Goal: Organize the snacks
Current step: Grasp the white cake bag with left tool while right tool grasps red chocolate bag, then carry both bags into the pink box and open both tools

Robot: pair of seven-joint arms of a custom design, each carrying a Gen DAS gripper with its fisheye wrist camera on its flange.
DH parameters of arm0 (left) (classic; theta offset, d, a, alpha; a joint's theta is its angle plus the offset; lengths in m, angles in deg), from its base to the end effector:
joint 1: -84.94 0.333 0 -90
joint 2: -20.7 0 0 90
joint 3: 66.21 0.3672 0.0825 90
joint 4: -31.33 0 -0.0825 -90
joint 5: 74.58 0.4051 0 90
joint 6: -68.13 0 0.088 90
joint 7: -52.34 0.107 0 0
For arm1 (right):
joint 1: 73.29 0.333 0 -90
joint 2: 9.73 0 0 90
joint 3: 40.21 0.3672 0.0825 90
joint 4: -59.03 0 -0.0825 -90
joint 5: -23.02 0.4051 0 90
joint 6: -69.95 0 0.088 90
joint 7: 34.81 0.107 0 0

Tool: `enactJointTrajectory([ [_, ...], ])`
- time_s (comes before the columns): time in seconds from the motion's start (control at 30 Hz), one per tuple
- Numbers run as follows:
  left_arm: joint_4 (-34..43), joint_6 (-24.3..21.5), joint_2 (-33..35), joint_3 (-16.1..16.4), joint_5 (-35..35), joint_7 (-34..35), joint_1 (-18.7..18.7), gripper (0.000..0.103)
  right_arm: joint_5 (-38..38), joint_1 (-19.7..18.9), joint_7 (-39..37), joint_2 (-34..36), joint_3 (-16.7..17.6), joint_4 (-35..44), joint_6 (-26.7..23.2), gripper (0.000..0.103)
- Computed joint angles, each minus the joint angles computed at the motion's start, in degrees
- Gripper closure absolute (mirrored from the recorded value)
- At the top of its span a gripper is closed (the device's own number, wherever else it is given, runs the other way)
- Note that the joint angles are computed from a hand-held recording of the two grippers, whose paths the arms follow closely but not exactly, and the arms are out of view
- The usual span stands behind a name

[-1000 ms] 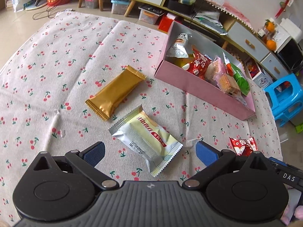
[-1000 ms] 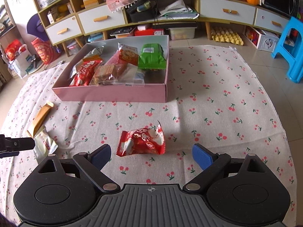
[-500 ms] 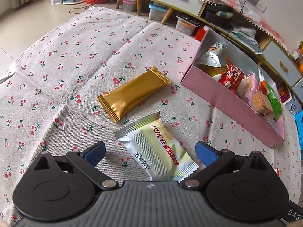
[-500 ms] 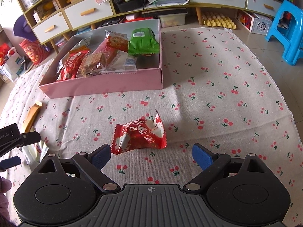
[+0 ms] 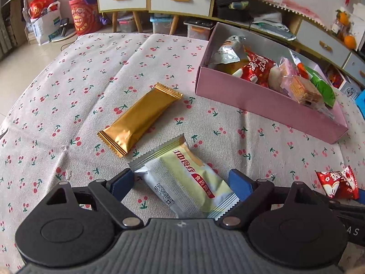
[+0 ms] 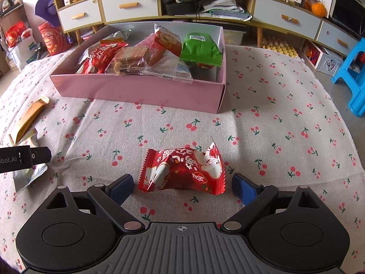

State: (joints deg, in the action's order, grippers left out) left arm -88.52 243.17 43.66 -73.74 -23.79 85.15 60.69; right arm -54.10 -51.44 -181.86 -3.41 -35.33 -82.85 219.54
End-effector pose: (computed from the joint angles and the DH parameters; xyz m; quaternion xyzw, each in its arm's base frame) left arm 0.5140 -0.3837 0.3102 -0.5303 0.7952 -0.2603 0.1363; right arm 0.4211 0.2361 0.2747 -0.4901 0.8113 -0.2702 0.1689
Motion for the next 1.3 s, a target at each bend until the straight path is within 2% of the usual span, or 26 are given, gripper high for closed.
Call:
enactJointTrajectory([
  [0.13, -0.24, 2.62, -0.1, 1.62, 4.59, 1.99, -1.11, 0.037, -1.68, -0.2, 1.18, 0.06, -0.24, 0.04, 0.58, 0.008],
  [0.2, -0.4, 3.92, 0.19, 0.0, 4.1, 5.23, 0.61, 0.043, -1.88, -0.21, 1.41, 0.12, -0.21, 0.12, 0.43, 0.01],
  [0.33, -1.35, 4.81, 0.32, -3.87, -0.07, 11.84, 4.62, 0.046, -2.54, -0.09, 1.78, 0.18, -0.11, 0.26, 0.09, 0.013],
  [0.4, -1.75, 4.82, 0.32, -5.53, -2.45, 14.9, 6.2, 0.048, -3.25, 0.03, 2.48, 0.1, -0.04, 0.3, -0.04, 0.02],
  [0.47, -2.04, 4.93, 0.3, -5.84, -4.16, 16.79, 6.57, 0.048, -3.32, 0.12, 2.51, -0.03, 0.06, 0.45, -0.25, 0.036],
  [0.57, -2.7, 4.71, -0.05, -7.01, -6.72, 19.41, 7.76, 0.048, -2.98, 0.16, 2.18, -0.35, 0.19, 0.65, -0.25, 0.049],
  [0.67, -3.36, 3.52, -0.14, -11.92, -11.76, 23.6, 12.43, 0.049, -3.74, -0.47, 3.74, -0.68, -0.17, 0.55, 2.8, 0.052],
  [0.77, -3.69, 1.98, 0.47, -18.72, -18.72, 28.37, 18.92, 0.049, -3.46, -0.91, 4.76, -0.93, -0.25, 0.53, 5.07, 0.052],
  [0.83, -3.67, 1.43, 0.8, -20.83, -22.06, 30.19, 20.97, 0.049, -3.25, -1.19, 5.71, -1.16, -0.35, 0.48, 6.61, 0.052],
  [0.93, -3.5, 0.92, 1.13, -22.26, -25.93, 31.59, 22.34, 0.049, -2.66, -1.65, 7.37, -1.38, -0.53, 0.43, 9.16, 0.052],
  [1.13, -3.54, 0.48, 0.77, -22.03, -29.02, 32.69, 21.88, 0.051, -2.01, -1.78, 8.13, -1.53, -0.54, 0.63, 11.52, 0.052],
  [1.3, -3.66, -0.13, 1.21, -25.56, -32.3, 35.54, 25.11, 0.052, -2.71, -2.14, 9.45, -2.73, -0.64, -0.02, 12.83, 0.052],
])
